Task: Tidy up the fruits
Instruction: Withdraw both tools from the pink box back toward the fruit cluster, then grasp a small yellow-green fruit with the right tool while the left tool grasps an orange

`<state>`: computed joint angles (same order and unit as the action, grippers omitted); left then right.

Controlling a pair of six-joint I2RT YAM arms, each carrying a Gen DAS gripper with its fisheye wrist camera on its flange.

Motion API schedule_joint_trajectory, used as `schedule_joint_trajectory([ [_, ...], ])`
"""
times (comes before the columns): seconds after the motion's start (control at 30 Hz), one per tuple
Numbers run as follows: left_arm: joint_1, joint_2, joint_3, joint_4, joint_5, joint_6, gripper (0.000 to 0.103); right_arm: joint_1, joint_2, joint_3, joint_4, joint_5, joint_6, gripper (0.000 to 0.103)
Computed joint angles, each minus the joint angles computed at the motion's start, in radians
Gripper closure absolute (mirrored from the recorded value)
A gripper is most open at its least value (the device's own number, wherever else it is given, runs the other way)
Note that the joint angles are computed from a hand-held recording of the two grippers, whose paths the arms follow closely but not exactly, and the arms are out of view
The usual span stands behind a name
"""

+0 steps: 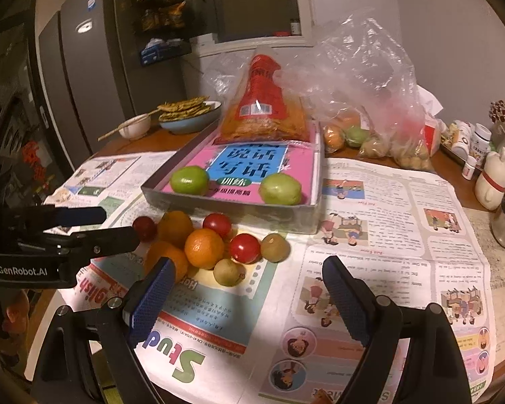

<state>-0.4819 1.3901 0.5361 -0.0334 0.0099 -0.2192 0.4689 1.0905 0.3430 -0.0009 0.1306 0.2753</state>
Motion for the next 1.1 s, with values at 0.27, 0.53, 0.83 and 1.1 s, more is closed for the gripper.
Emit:
schedule_joint_trajectory([
  [0.27, -0.010, 0.080, 0.013, 0.026, 0.021, 0.008, 0.025, -0.010, 0.134, -0.004, 0.079, -0.016, -0.006, 0.014],
  [0.53, -0.015, 0.115, 0.021, 0.033, 0.036, 0.013, 0.025, -0.025, 0.229, -0.002, 0.152, -0.027, -0.011, 0.014],
  [0.83, -0.022, 0.130, 0.022, 0.038, 0.048, 0.014, 0.025, 0.002, 0.328, 0.015, 0.208, -0.012, -0.016, 0.029],
  [1.1, -0.019, 0.152, 0.028, 0.049, 0.060, 0.014, 0.025, 0.018, 0.375, 0.026, 0.258, 0.006, -0.019, 0.056],
])
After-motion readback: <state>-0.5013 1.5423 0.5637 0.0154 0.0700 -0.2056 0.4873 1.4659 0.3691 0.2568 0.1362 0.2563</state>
